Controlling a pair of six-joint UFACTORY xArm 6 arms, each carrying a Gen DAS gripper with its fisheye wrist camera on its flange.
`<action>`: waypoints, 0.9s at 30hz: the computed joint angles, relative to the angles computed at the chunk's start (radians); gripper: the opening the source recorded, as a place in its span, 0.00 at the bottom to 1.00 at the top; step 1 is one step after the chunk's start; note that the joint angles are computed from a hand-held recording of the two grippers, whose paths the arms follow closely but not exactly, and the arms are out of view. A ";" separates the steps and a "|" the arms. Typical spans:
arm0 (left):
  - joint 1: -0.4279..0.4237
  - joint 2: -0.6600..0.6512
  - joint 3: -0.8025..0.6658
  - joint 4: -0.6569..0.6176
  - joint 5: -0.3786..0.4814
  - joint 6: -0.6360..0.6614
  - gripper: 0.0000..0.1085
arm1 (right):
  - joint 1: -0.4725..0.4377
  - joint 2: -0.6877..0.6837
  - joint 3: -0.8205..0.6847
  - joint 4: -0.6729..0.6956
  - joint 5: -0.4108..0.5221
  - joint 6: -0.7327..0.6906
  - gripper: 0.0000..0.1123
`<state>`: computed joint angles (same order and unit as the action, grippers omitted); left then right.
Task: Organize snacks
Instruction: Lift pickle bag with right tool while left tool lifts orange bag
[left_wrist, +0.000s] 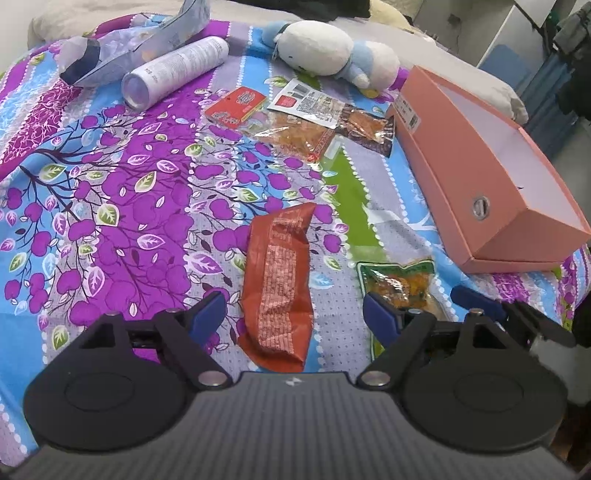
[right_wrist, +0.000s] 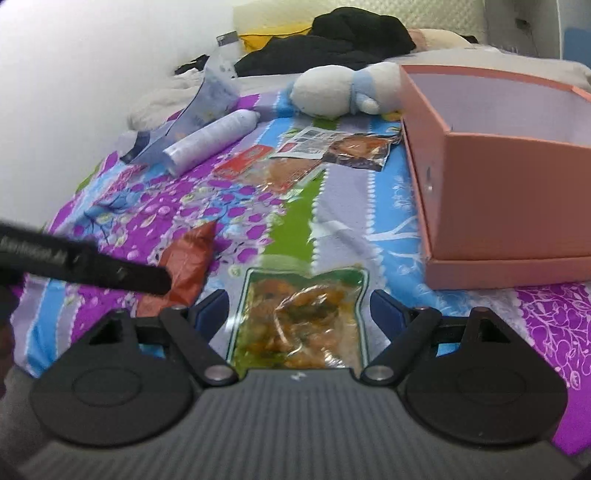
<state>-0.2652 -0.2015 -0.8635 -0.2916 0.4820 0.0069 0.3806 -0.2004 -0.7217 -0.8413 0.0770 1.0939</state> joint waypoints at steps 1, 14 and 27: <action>0.001 0.008 -0.004 0.001 -0.001 -0.004 0.78 | 0.015 0.010 -0.012 0.005 0.034 -0.007 0.76; -0.008 0.045 -0.013 -0.001 -0.038 -0.016 0.78 | 0.049 0.077 -0.068 -0.053 0.111 0.033 0.77; -0.023 0.105 -0.053 0.062 -0.066 -0.059 0.68 | 0.074 0.047 -0.075 0.204 0.170 -0.231 0.50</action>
<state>-0.2886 -0.0967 -0.9161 -0.2292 0.4162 -0.0521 0.4550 -0.1529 -0.7970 -0.6370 0.2466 0.8626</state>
